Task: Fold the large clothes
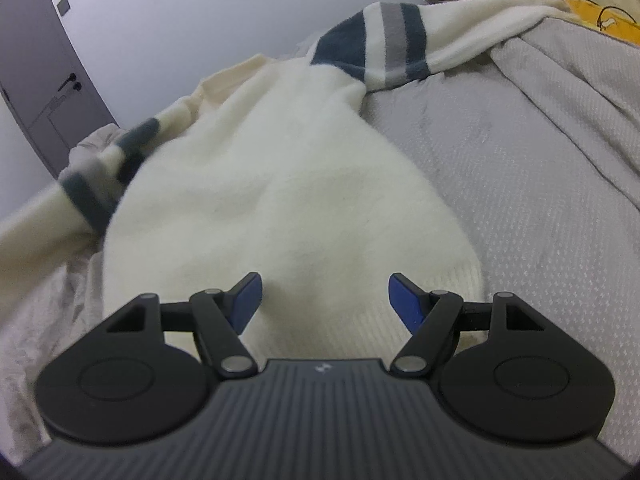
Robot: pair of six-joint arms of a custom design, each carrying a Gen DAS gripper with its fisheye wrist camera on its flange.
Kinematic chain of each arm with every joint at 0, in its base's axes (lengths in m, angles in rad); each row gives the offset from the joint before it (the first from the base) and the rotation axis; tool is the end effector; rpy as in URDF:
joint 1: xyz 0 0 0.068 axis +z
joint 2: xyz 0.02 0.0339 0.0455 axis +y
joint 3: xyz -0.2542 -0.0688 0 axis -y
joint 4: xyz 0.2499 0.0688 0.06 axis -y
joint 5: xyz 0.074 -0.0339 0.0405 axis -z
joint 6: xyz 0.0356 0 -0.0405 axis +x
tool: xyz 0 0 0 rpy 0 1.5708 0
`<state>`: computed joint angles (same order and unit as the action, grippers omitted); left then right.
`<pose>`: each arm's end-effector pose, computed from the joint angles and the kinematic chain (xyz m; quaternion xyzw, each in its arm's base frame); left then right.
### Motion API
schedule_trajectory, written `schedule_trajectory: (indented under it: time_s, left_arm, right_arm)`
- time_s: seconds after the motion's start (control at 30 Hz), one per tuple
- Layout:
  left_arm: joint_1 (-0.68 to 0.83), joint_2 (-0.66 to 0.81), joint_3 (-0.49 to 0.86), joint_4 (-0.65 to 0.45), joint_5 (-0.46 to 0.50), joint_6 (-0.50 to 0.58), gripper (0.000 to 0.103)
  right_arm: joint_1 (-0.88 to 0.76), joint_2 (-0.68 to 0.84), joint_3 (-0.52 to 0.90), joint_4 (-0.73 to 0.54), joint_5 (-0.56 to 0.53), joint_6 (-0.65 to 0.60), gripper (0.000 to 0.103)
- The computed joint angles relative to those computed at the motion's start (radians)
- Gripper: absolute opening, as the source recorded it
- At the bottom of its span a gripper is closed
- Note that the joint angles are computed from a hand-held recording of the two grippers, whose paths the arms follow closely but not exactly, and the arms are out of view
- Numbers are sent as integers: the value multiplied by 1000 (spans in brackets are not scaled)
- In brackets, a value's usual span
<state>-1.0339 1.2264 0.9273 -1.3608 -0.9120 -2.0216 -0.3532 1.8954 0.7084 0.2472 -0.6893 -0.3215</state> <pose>0.1173 -0.1421 0.2411 -0.4079 0.7991 0.0589 0.4378 0.2988 -0.0860 0.0632 -0.0906 0.8963 0.2064 0.3819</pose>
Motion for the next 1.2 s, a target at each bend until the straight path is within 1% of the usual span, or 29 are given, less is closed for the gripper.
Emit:
schedule_trajectory:
  time_s: [0.03, 0.1, 0.13, 0.17, 0.23, 0.27, 0.3, 0.37, 0.4, 0.5, 0.6, 0.63, 0.7, 0.8, 0.9, 1.0, 1.07, 1.1, 1.13, 1.17, 1.2]
  left_arm:
    - [69, -66, 2, -1, -10, 85, 9]
    - [243, -164, 13, 57, -17, 315, 9]
    - [345, -197, 17, 120, -8, 455, 9]
    - [465, -231, 16, 206, 16, 616, 9]
    - [691, -259, 14, 365, 101, 868, 9]
    - [803, -256, 17, 439, 157, 968, 9]
    - [899, -246, 15, 500, 207, 1045, 9]
    - [1077, -177, 30, 618, 300, 1165, 9]
    - [1149, -127, 41, 671, 336, 1209, 9]
    - [1323, 52, 79, 816, 433, 1296, 9]
    - [1426, 255, 127, 943, 480, 1339, 9]
    - [1469, 323, 139, 996, 510, 1361, 9]
    - [1500, 458, 179, 1065, 528, 1369, 9]
    - [1522, 621, 235, 1131, 546, 1372, 9]
    - [1524, 740, 286, 1168, 561, 1363, 9]
    - [1525, 817, 313, 1206, 572, 1368, 9]
    - [1510, 821, 304, 1224, 556, 1362, 9]
    - [1494, 815, 298, 1224, 536, 1360, 12]
    - [1485, 811, 301, 1214, 529, 1358, 20]
    - [1477, 808, 304, 1205, 524, 1367, 25]
    - [1464, 804, 311, 1182, 502, 1369, 36]
  right_arm:
    - [8, 4, -2, 16, -1, 4, 72]
    - [33, 9, -23, 92, 3, 18, 72]
    - [49, 11, -36, 138, 4, 25, 72]
    - [65, 13, -48, 183, 2, 31, 72]
    - [99, 23, -65, 265, -3, 46, 72]
    - [116, 29, -63, 287, 2, 52, 72]
    - [132, 38, -62, 307, 7, 56, 72]
    - [166, 63, -55, 354, 21, 65, 72]
    - [184, 78, -48, 377, 31, 71, 72]
    - [227, 130, -5, 425, 49, 102, 72]
    - [263, 207, 61, 480, 51, 158, 73]
    - [273, 234, 79, 507, 50, 168, 73]
    - [293, 290, 130, 524, 54, 164, 73]
    - [314, 355, 175, 572, 84, 170, 72]
    - [331, 404, 214, 579, 89, 165, 73]
    - [345, 437, 243, 565, 96, 135, 72]
    - [344, 448, 253, 562, 91, 133, 72]
    - [341, 450, 253, 565, 85, 137, 72]
    - [339, 446, 244, 572, 78, 141, 72]
    - [336, 445, 242, 572, 68, 144, 72]
    - [329, 443, 239, 573, 54, 149, 72]
